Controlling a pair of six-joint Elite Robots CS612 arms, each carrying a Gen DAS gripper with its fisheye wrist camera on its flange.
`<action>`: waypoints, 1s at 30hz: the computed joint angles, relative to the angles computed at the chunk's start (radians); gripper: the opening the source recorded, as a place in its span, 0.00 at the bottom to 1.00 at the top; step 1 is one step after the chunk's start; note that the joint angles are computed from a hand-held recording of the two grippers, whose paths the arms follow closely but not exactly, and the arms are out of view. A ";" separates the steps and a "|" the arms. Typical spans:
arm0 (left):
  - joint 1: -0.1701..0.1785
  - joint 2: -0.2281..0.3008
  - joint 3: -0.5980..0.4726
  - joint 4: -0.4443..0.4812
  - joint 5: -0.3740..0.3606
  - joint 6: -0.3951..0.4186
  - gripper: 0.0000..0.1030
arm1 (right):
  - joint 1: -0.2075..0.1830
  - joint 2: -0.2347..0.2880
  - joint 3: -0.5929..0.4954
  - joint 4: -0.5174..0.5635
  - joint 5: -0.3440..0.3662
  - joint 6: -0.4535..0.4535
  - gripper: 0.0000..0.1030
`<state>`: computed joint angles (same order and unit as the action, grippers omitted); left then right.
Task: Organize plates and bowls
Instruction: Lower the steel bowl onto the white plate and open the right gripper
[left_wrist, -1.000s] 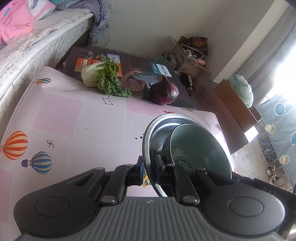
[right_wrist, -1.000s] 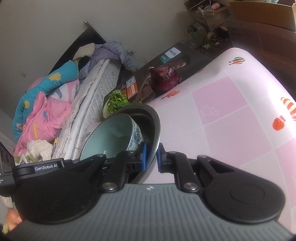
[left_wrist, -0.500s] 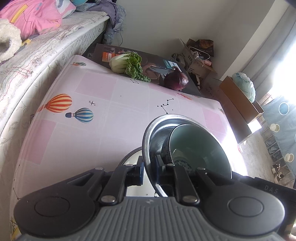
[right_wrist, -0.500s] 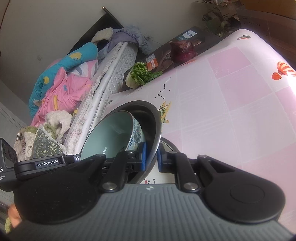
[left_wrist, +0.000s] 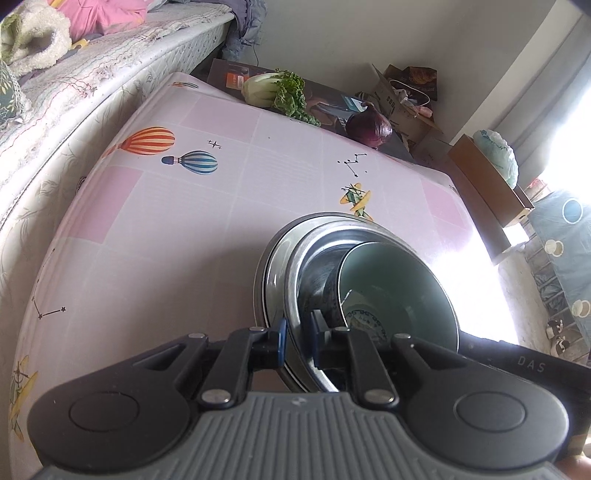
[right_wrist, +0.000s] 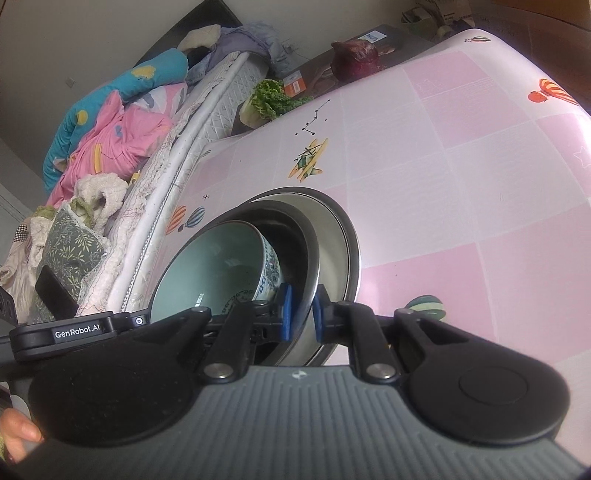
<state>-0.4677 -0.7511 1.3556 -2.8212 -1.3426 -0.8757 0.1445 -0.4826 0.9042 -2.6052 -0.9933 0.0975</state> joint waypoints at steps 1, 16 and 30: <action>0.000 0.001 0.000 -0.002 0.001 0.005 0.13 | 0.002 0.001 -0.001 -0.004 -0.010 -0.003 0.11; -0.024 -0.024 0.032 -0.030 0.095 0.044 0.41 | 0.001 -0.005 0.001 0.003 -0.018 -0.034 0.16; -0.089 -0.126 0.159 -0.025 0.309 0.087 0.84 | -0.024 -0.146 0.271 -0.297 -0.035 0.019 0.75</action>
<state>-0.5571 -0.8773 1.5150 -2.8461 -1.0331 -0.7889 0.1202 -0.6285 1.1756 -2.9021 -1.0281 0.1166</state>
